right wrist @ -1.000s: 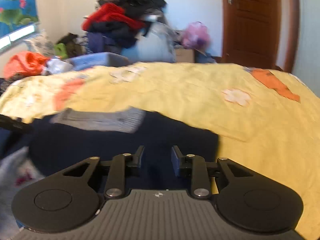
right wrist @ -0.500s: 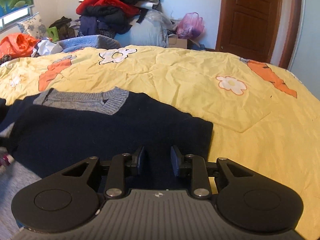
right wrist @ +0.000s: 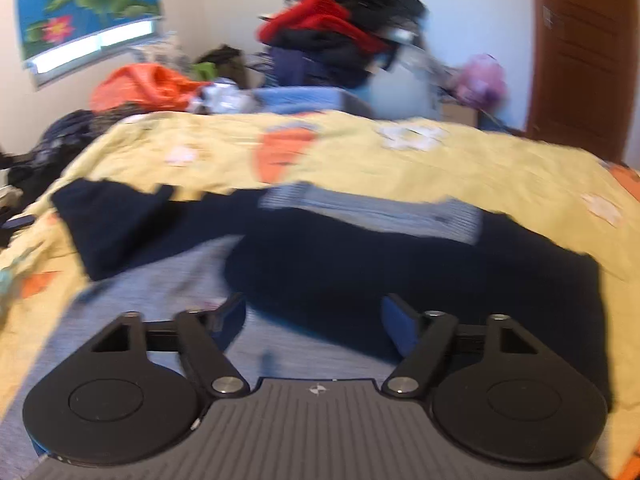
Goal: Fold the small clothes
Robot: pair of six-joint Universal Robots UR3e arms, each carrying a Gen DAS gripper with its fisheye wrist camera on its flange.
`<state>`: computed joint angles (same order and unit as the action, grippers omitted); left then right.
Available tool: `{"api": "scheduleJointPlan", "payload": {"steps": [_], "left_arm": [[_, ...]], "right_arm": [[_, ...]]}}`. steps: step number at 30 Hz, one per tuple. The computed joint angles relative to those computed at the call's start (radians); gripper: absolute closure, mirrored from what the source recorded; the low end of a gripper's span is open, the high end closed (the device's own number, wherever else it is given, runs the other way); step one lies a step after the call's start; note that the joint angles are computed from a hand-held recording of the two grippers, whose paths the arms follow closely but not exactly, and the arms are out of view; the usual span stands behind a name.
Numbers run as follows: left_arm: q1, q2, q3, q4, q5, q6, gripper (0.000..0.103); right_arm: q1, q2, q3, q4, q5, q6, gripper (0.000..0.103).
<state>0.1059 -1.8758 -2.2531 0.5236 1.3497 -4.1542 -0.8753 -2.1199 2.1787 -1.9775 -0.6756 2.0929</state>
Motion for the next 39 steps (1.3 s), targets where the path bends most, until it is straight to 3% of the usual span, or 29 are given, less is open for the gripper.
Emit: {"api": "scheduleJointPlan", "payload": {"steps": [2, 5, 8, 11, 13, 14, 15, 16, 18, 22, 24, 27, 31, 35, 39], "left_arm": [[0.1, -0.023, 0.007, -0.015, -0.1, 0.028, 0.0], [0.146, -0.072, 0.097, -0.106, -0.158, 0.075, 0.0], [0.121, -0.129, 0.224, -0.19, -0.139, 0.155, 0.0], [0.111, -0.182, 0.354, -0.319, -0.174, 0.237, 0.001], [0.091, -0.206, 0.414, -0.372, -0.147, 0.283, 0.008], [0.09, -0.213, 0.445, -0.417, -0.153, 0.295, 0.045], [0.09, -0.204, 0.467, -0.499, -0.148, 0.287, 0.093], [0.091, -0.204, 0.481, -0.55, -0.151, 0.259, 0.095], [0.09, -0.207, 0.466, -0.528, -0.159, 0.274, 0.095], [0.091, -0.184, 0.381, -0.416, -0.137, 0.242, 0.097], [0.077, -0.168, 0.355, -0.38, -0.089, 0.256, 0.097], [0.02, -0.115, 0.361, -0.415, -0.002, 0.364, 0.097], [-0.079, -0.05, 0.412, -0.48, 0.083, 0.464, 0.098], [-0.239, -0.08, 0.581, -0.596, 0.188, 0.545, 0.098], [-0.403, -0.188, 0.786, -0.686, 0.29, 0.58, 0.098]], "right_arm": [[0.046, -0.054, 0.029, 0.003, 0.011, 0.022, 0.016], [0.119, -0.1, 0.058, -0.014, 0.013, 0.073, 0.016], [0.167, -0.152, 0.08, 0.023, 0.022, 0.066, 0.016], [0.194, -0.215, 0.119, 0.034, 0.014, 0.062, 0.015], [0.197, -0.247, 0.124, 0.087, 0.02, 0.035, 0.015], [0.192, -0.263, 0.126, 0.108, 0.021, 0.028, 0.014], [0.186, -0.273, 0.122, 0.133, 0.022, 0.021, 0.014], [0.172, -0.285, 0.116, 0.174, 0.028, 0.003, 0.014], [0.146, -0.308, 0.114, 0.22, 0.039, -0.018, 0.014], [0.155, -0.274, 0.121, 0.155, 0.03, 0.031, 0.013], [0.205, -0.204, 0.136, 0.011, 0.012, 0.123, 0.013], [0.316, -0.068, 0.151, -0.28, -0.043, 0.305, 0.013], [0.347, -0.01, 0.144, -0.404, -0.066, 0.397, 0.014], [0.239, -0.054, 0.111, -0.27, -0.017, 0.335, 0.013], [0.103, -0.072, 0.041, -0.014, 0.054, 0.174, 0.014]]}}
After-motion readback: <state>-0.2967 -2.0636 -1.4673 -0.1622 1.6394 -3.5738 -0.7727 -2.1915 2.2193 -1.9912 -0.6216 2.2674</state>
